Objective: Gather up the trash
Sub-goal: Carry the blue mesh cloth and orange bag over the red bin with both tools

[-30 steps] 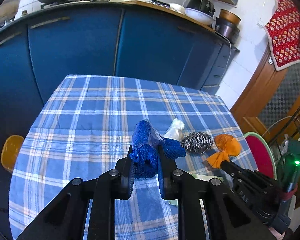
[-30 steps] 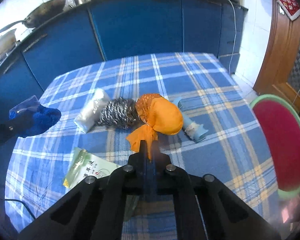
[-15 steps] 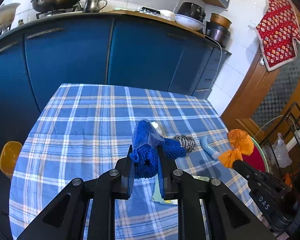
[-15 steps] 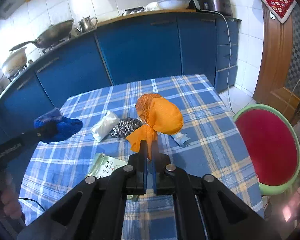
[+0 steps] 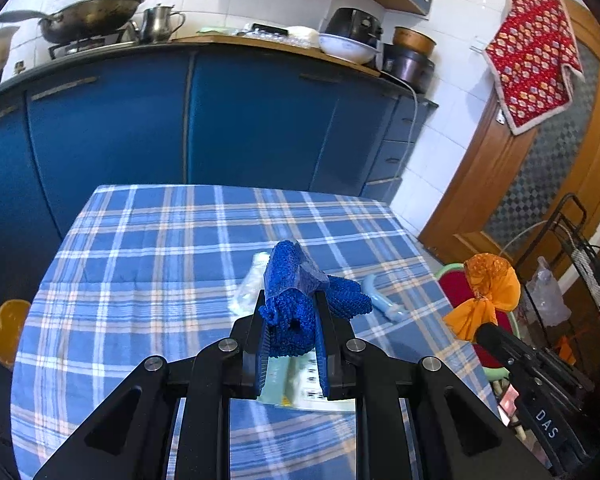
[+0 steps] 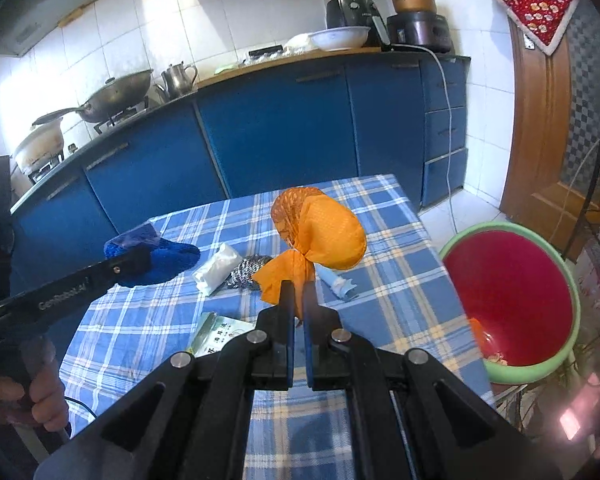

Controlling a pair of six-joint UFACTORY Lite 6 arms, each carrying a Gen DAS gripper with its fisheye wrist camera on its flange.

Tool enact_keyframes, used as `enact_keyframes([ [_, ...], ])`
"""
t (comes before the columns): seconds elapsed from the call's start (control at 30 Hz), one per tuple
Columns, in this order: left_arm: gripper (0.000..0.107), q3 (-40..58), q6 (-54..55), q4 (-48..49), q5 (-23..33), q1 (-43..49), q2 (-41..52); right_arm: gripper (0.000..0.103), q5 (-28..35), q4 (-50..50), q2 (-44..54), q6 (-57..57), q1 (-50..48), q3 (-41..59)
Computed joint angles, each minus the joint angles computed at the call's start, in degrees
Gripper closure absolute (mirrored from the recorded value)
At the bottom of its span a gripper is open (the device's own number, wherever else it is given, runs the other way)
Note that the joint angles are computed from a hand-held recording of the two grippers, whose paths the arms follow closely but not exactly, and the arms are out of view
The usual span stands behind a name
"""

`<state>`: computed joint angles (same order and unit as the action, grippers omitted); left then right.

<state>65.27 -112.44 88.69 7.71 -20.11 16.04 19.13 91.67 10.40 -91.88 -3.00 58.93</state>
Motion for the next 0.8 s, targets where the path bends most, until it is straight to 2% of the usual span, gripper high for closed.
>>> enact_keyframes([
  [0.37, 0.088, 8.81, 18.92, -18.23, 2.18, -6.15, 5.93, 0.097, 1.56, -0.99, -4.61, -0.43, -6.82, -3.08],
  [0.8, 0.088, 27.35, 45.52, -42.60, 7.28, -12.01, 18.88, 0.097, 3.63, -1.48, -0.99, -1.23, -15.36, -1.31],
])
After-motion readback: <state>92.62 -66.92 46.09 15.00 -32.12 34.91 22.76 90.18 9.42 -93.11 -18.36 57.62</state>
